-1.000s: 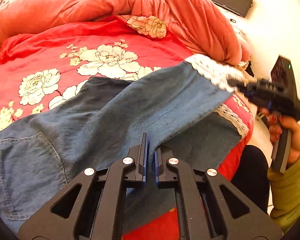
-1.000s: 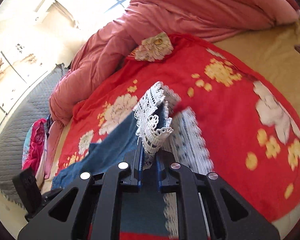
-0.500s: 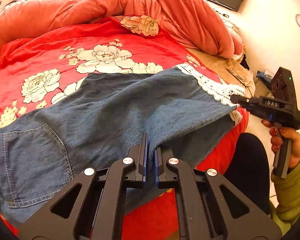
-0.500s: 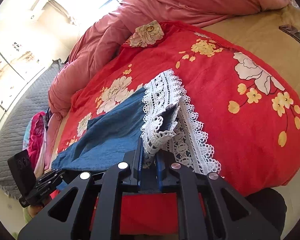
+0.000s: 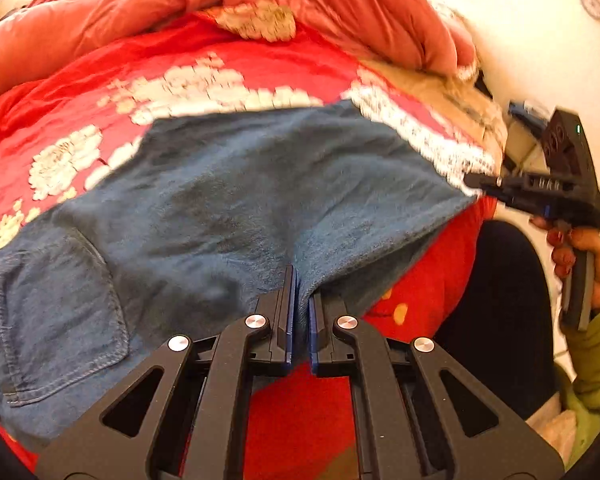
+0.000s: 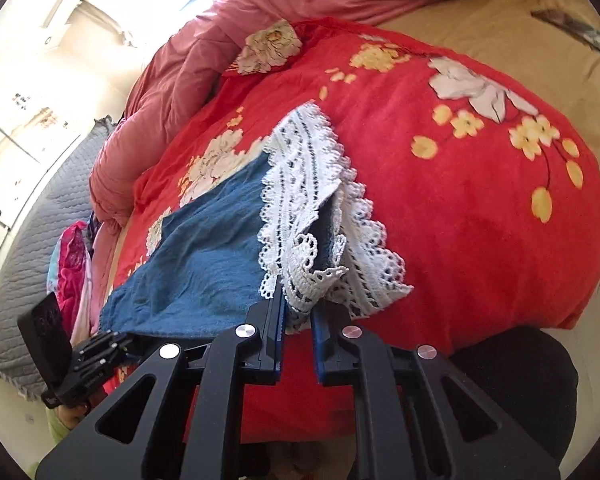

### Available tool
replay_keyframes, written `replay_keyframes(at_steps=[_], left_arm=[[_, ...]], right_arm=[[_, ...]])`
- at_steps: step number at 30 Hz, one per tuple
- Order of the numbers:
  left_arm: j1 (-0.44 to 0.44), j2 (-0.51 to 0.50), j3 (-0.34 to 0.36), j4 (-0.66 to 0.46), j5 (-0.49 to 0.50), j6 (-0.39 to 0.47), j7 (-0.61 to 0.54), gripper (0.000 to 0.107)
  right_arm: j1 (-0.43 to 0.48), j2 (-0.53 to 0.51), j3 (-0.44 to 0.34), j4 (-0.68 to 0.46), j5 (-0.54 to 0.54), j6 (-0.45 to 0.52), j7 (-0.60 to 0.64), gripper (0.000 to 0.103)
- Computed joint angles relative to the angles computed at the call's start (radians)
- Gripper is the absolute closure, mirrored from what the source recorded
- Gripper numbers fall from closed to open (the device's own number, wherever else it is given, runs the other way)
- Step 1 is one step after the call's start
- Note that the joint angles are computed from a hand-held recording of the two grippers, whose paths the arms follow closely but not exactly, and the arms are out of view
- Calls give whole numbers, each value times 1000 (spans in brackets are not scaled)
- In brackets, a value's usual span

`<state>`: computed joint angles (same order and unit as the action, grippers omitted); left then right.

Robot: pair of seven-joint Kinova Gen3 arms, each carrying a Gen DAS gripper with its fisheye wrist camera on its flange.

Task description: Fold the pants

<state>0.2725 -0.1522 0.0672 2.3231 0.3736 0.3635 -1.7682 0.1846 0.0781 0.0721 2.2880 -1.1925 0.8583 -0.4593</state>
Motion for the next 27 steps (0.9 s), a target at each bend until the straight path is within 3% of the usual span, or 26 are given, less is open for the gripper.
replay_keyframes(at_steps=[3,5,7,11,14,16,19,20,22,24,26,27], left_arm=[[-25,30,51,-8,-83,2,82,107],[-16,25,42,-7,-82,4,77,107],[4,11,10,-9,-40,19,28,107],[56,-56,-67,-4,64,36,-103,99],[81,-92,-114,1,150,32,-189,96],[58,-88,-90,-2,139,35,-174,95],[18,-61,-42,-13,85,46,-113,92],[14,-54,-37,-15,78,48,-107,92],[19,-40,-44,-17,85,54,-119,88],[11,-16,-27,-23,69,55,-106,86],[-4,10,17,-29,19,54,-57,86],[-10,21,42,-33,-14,52,-24,86]], right_arm=[[18,16,10,-5,18,40,6,89],[38,5,22,-11,43,69,-4,72],[56,-24,33,-17,75,82,-15,60],[66,-84,64,-20,79,43,7,59],[37,-70,50,-52,117,9,-5,54],[11,-44,28,-68,136,-12,-8,54],[-24,-5,6,-76,161,-52,-44,36],[-26,0,-10,-73,165,-68,-52,35],[-30,-9,-21,-56,147,-99,-26,35],[-31,-11,-17,-42,112,-109,6,55],[-22,-26,-11,-21,59,-116,78,89],[1,-36,-13,-12,23,-95,118,89]])
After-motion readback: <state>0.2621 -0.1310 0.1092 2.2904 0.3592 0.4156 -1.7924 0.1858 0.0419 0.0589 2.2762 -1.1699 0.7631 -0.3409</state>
